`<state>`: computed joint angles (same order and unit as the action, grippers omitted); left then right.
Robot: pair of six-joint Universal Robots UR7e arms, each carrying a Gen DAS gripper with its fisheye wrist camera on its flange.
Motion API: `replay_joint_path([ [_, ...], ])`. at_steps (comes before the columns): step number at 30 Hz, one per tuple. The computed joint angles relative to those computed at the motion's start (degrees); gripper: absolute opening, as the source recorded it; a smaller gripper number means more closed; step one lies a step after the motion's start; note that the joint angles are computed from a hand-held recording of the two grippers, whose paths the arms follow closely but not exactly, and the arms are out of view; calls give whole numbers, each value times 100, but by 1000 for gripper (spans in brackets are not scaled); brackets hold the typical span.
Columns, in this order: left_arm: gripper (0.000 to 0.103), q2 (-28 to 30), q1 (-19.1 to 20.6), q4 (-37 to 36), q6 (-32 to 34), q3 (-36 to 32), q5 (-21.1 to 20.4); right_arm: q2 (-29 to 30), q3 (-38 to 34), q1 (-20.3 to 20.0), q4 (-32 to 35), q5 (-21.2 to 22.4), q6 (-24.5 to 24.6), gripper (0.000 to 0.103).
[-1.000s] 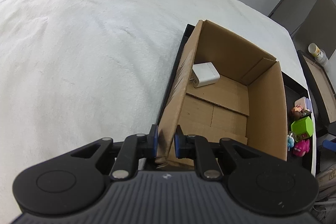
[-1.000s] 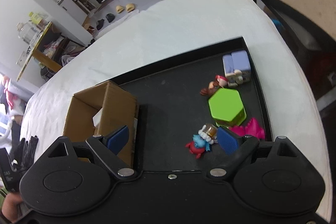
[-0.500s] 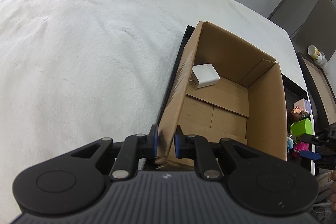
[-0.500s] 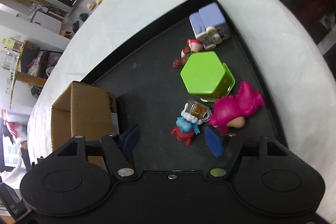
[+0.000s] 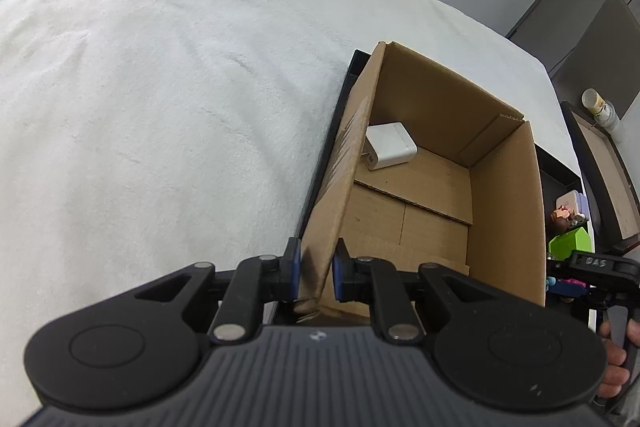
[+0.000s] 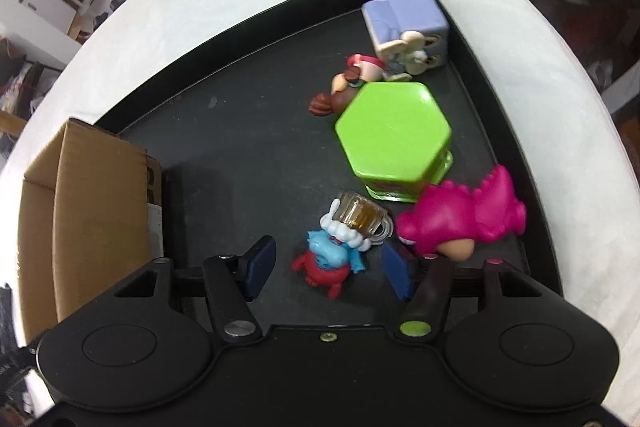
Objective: Organize rigid objects
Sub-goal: 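Move the right gripper back to the blue-red figure on the tray, then close the right gripper on the blue-red figure with the mug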
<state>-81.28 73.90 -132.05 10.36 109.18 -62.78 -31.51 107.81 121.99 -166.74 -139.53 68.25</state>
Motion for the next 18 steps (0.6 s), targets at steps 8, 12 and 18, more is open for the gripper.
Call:
replay_joint_path([
  [8, 15, 8, -4, 1, 27, -4, 7, 234, -687, 100, 1860, -581, -185, 59],
  [12, 15, 10, -23, -49, 18, 28, 50, 275, -771, 157, 2194, -639, -161, 58],
  [18, 15, 14, -15, -116, 53, 55, 72, 216, -730, 186, 2381, -611, 137, 54],
])
